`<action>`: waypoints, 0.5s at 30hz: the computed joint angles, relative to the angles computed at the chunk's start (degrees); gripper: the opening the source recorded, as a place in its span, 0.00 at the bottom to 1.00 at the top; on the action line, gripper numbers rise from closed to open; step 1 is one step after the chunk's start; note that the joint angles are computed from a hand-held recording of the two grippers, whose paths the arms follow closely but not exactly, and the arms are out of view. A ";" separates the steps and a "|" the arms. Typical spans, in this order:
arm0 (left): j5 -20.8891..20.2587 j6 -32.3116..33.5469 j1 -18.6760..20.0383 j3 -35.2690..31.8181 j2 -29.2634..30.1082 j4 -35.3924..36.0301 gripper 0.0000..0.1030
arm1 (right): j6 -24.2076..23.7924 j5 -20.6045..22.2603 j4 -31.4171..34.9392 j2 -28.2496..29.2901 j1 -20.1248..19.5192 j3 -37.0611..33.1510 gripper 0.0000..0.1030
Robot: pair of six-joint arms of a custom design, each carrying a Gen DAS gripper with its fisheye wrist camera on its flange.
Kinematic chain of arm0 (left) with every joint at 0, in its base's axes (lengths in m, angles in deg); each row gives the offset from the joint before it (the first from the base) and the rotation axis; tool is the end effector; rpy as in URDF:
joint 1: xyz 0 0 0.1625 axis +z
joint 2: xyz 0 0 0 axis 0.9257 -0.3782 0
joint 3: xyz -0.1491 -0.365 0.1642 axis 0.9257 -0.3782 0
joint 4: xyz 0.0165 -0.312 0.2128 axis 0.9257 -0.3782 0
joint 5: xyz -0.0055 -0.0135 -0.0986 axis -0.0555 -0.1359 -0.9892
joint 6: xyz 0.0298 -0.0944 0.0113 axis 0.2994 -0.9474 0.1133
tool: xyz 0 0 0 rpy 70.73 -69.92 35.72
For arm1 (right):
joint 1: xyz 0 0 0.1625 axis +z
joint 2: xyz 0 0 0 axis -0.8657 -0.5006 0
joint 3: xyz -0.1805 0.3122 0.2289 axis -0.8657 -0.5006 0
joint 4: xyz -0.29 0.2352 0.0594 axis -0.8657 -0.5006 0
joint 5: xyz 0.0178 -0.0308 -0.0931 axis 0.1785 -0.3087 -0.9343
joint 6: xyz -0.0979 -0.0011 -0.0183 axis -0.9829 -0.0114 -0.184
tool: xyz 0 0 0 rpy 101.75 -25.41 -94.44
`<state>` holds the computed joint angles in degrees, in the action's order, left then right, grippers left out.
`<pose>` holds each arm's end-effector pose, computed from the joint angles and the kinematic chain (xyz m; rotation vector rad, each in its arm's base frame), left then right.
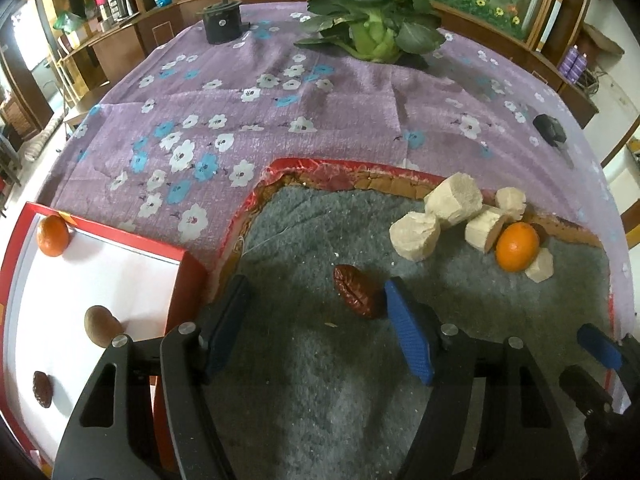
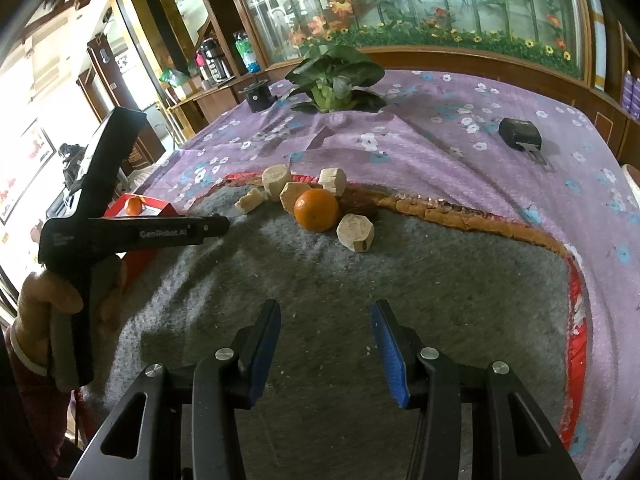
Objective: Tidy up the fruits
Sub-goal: 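Grasp the dark red date with the left tool while the right tool grasps a beige cube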
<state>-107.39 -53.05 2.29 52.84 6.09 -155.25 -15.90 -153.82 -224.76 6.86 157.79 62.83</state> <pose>-0.1150 -0.8680 0.0964 0.8447 2.3977 -0.3068 0.1730 -0.6747 0.0495 0.0496 -2.4220 0.9743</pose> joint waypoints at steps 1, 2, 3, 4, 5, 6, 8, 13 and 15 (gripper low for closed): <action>-0.28 0.28 0.02 0.25 -0.20 -0.42 0.67 | 0.00 0.11 0.08 -0.03 -0.04 0.01 0.45; -0.11 0.71 -0.06 0.84 -0.46 -1.30 0.67 | 0.04 0.24 0.15 -0.04 -0.10 0.04 0.45; 0.08 1.22 -0.17 1.43 -0.68 -2.19 0.67 | 0.17 0.22 0.33 -0.02 -0.15 0.00 0.45; -0.02 1.61 -0.24 1.71 -0.78 -2.55 0.67 | 0.36 0.12 0.67 0.02 -0.22 -0.15 0.45; 0.03 1.60 -0.26 1.33 -0.55 -2.06 0.67 | 0.55 0.05 1.12 0.06 -0.29 -0.33 0.45; 0.34 1.37 -0.28 1.02 -0.29 -1.75 0.67 | 0.62 0.07 1.37 0.11 -0.33 -0.47 0.45; 1.22 0.45 -0.21 -0.81 0.82 -0.15 0.67 | 0.46 0.30 1.30 0.09 -0.35 -0.45 0.45; 0.59 2.77 -0.17 2.80 -0.49 -3.92 0.34 | 0.19 0.32 1.24 0.00 -0.29 -0.36 0.45; -0.33 2.81 0.00 2.73 -0.83 -3.08 0.17 | 0.16 0.21 1.08 0.06 -0.24 -0.39 0.45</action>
<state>-107.73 -50.24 2.29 55.56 5.26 -158.33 -15.74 -153.61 -223.68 6.91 157.55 62.44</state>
